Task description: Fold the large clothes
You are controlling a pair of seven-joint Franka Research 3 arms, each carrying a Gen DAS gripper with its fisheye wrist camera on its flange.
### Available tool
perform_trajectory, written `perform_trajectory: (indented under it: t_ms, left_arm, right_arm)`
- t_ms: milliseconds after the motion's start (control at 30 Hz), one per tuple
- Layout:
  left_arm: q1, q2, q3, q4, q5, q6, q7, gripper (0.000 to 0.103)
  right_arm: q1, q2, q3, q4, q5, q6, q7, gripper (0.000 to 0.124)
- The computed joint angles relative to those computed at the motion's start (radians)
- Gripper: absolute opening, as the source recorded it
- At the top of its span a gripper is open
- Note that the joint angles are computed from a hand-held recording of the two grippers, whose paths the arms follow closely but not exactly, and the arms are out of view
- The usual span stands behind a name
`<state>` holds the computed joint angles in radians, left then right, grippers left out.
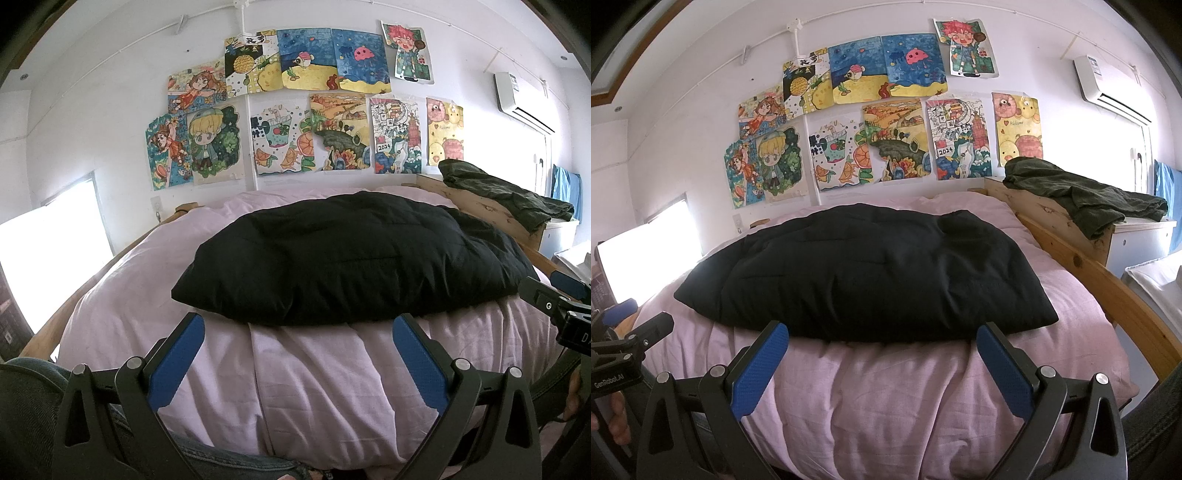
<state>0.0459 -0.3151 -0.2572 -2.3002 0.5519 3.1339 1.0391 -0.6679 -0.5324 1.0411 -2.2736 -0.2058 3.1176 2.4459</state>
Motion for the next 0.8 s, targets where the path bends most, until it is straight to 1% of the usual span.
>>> perform_trajectory:
  t_ms: [267, 400, 433, 467, 600, 800]
  left_arm:
    - [-0.004, -0.001, 0.005, -0.003, -0.001, 0.004, 0.003, 0.100]
    - [0.023, 0.000, -0.018, 0.000, 0.012, 0.011, -0.016, 0.100]
    - [0.037, 0.001, -0.030, 0.004, 0.019, 0.006, -0.027, 0.100]
    - [0.034, 0.000, -0.028, 0.004, 0.020, -0.001, -0.028, 0.100]
    - [0.058, -0.003, -0.051, 0.016, 0.051, -0.021, -0.067, 0.100]
    - [0.040, -0.001, -0.033, 0.017, 0.068, -0.022, -0.079, 0.100]
  right_arm:
    - [0.001, 0.002, -0.001, 0.001, -0.003, -0.001, 0.003, 0.103]
    - [0.001, 0.002, -0.002, 0.000, -0.004, 0.000, 0.003, 0.103]
    - [0.000, 0.002, -0.001, 0.001, -0.005, 0.000, 0.003, 0.103]
    - [0.000, 0.002, -0.001, 0.001, -0.005, 0.000, 0.003, 0.103]
    - [0.000, 0.003, 0.001, 0.002, -0.005, -0.003, 0.006, 0.103]
    - [0.000, 0.003, 0.000, 0.003, -0.006, -0.003, 0.009, 0.103]
